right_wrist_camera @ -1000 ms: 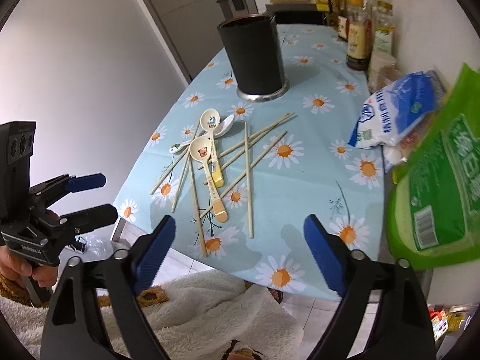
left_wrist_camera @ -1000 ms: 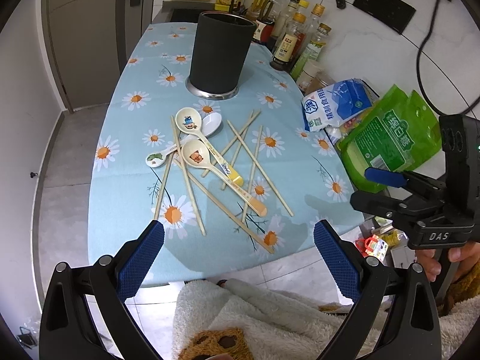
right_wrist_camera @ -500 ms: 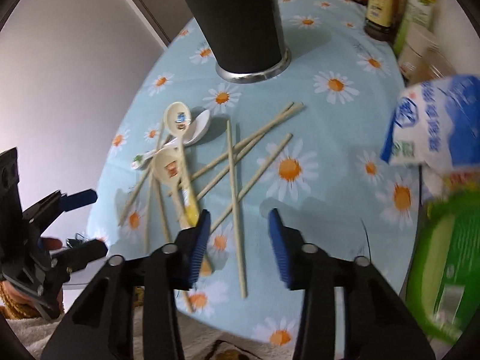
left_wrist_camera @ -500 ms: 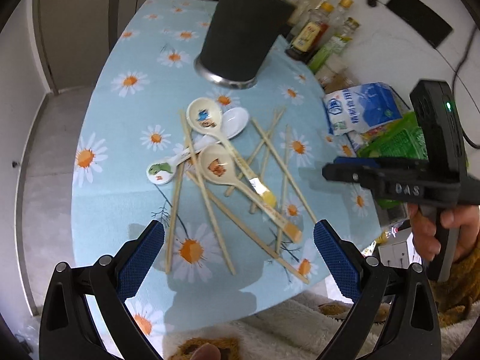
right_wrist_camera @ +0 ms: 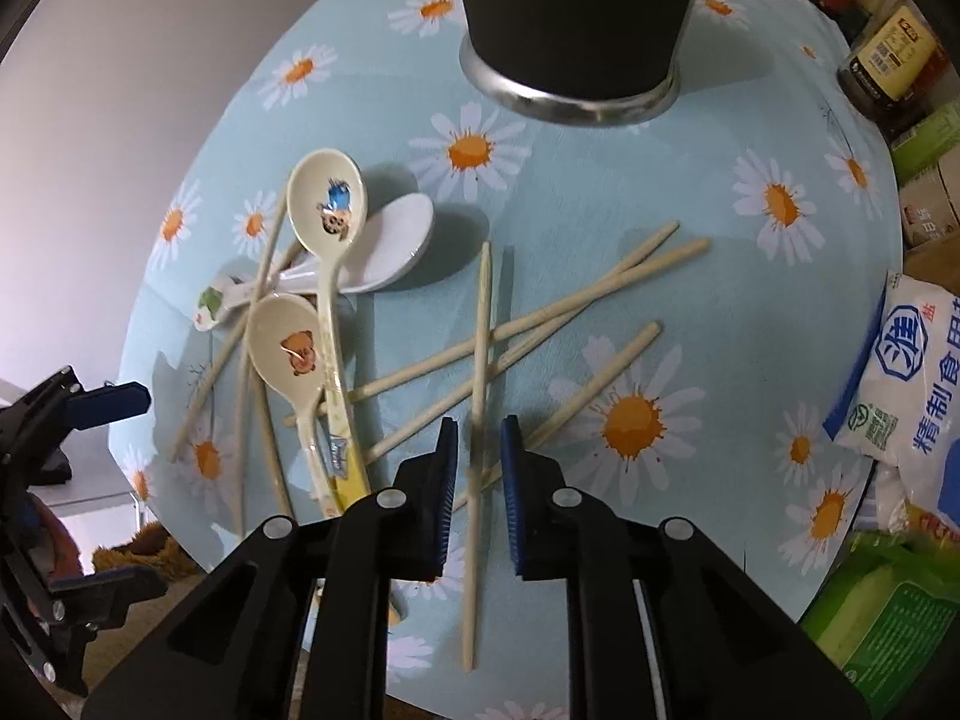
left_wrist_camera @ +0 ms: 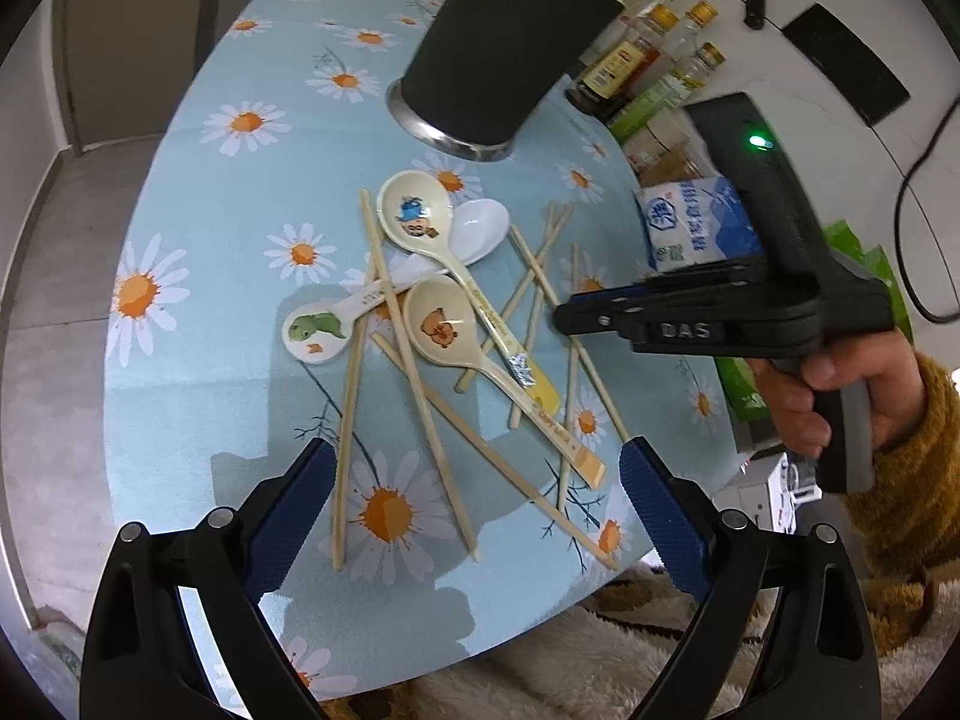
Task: Organize utensils
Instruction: 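Lower the right gripper onto a wooden chopstick and close on it, then lift the chopstick with the right gripper and carry it over the black holder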
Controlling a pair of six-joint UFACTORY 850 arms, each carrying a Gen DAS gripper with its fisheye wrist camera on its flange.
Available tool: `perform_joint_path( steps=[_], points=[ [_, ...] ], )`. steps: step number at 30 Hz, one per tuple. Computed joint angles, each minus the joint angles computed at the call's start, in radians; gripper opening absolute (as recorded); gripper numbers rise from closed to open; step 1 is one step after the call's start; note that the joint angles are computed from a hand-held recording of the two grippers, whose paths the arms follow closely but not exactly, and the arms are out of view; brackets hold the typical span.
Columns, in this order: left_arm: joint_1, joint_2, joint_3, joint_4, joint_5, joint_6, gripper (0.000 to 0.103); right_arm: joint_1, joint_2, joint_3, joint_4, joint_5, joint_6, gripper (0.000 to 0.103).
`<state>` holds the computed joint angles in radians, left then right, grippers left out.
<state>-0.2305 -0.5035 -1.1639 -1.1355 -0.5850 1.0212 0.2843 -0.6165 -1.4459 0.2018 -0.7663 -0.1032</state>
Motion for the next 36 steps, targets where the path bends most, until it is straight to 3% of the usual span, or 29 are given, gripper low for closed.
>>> perform_joint_path(
  steps=[6, 12, 18, 26, 30, 36],
  points=[
    [-0.002, -0.014, -0.018, 0.022, -0.008, -0.027, 0.09, 0.006, -0.029, -0.027, 0.003, -0.015, -0.017, 0.006],
    [-0.021, -0.034, -0.051, 0.11, 0.014, -0.144, 0.083, 0.001, -0.012, -0.003, 0.063, -0.003, -0.068, 0.006],
    [-0.034, -0.06, -0.084, 0.161, 0.024, -0.282, 0.067, -0.05, 0.084, 0.091, 0.234, 0.031, -0.23, 0.006],
    [-0.052, -0.091, -0.13, 0.344, 0.068, -0.515, 0.025, -0.109, 0.166, 0.149, 0.415, 0.028, -0.4, 0.006],
    [-0.069, -0.102, -0.149, 0.495, 0.089, -0.66, 0.023, -0.117, 0.169, 0.152, 0.456, 0.019, -0.434, 0.006],
    [-0.068, -0.118, -0.168, 0.521, 0.076, -0.697, 0.016, -0.139, 0.194, 0.179, 0.485, 0.005, -0.482, 0.006]
  ],
)
